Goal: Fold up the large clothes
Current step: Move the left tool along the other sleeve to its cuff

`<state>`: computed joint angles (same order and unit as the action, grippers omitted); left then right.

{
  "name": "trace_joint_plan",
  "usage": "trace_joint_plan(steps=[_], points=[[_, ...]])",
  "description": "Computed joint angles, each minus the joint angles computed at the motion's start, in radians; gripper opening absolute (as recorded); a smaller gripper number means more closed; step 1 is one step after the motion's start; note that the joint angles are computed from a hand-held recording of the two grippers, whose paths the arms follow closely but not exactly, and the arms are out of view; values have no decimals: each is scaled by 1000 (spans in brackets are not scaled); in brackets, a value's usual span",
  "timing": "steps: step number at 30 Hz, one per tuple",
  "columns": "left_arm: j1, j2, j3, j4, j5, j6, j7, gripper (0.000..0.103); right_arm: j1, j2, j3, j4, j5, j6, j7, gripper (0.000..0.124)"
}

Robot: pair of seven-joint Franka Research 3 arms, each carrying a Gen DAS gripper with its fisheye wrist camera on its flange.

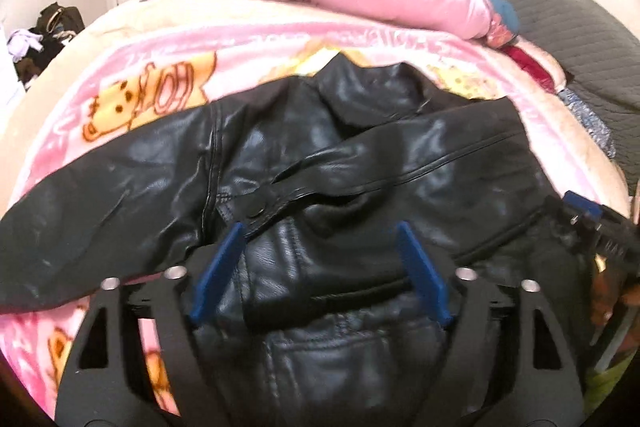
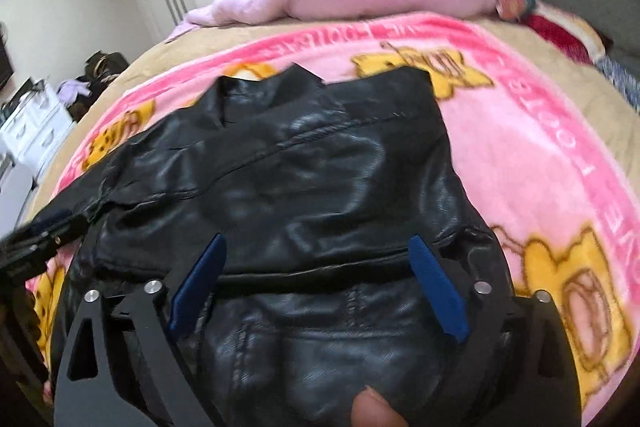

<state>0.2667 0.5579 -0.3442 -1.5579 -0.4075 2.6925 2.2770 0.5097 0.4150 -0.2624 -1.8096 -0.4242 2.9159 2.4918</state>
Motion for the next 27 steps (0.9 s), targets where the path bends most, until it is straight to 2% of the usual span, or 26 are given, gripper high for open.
trace_joint_plan(steps=[2,4,8,14,20,27], points=[[-2,-37,-1,-54,-1,58,10,93,37,-6,-32,-4,-45,21,33,96],[1,-59,-3,-88,2,89,13,93,60,-13,-54,-13,-76,41,63,98],[27,-93,-21,-129,-32,90,27,94,119,-39,-115,-45,-155,82,154,99],[47,-135,-25,-168,-96,103,63,94,159,-70,-155,-66,-271,117,264,99],[56,-169,1,-195,-150,103,78,94,147,-84,-127,-49,-376,113,343,99],[76,-191,41,-202,-208,97,68,94,92,-71,-31,-6,-382,101,301,99]])
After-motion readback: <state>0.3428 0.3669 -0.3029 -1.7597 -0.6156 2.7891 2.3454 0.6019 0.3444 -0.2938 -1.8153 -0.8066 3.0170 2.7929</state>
